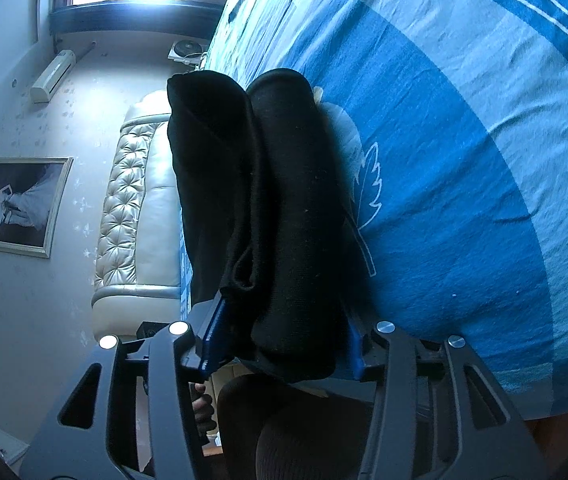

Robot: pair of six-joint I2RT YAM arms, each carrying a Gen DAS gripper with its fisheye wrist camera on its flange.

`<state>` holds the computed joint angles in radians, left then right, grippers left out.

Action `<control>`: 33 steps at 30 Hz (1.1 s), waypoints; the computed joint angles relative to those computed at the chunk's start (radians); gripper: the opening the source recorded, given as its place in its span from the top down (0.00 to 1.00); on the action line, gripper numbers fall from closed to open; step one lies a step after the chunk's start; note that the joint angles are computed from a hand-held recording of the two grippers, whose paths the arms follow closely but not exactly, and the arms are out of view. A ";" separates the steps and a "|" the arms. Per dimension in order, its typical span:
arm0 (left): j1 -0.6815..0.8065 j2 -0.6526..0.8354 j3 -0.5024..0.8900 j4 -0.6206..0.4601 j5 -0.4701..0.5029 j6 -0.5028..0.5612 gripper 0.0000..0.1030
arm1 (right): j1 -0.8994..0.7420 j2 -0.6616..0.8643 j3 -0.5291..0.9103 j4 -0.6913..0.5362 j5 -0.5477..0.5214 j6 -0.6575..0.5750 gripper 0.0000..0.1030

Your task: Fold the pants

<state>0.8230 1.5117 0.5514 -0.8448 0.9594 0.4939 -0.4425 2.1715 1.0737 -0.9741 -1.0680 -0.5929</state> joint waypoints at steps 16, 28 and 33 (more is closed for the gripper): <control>-0.041 -0.035 -0.052 0.135 0.023 -0.046 0.05 | 0.000 -0.010 -0.018 0.010 -0.005 0.006 0.51; -0.233 -0.324 -0.167 0.313 -0.184 -0.277 0.05 | -0.001 -0.006 -0.018 0.011 -0.006 0.003 0.51; -0.193 -0.266 -0.163 0.329 -0.130 -0.236 0.05 | 0.000 -0.008 -0.020 0.013 -0.007 0.005 0.50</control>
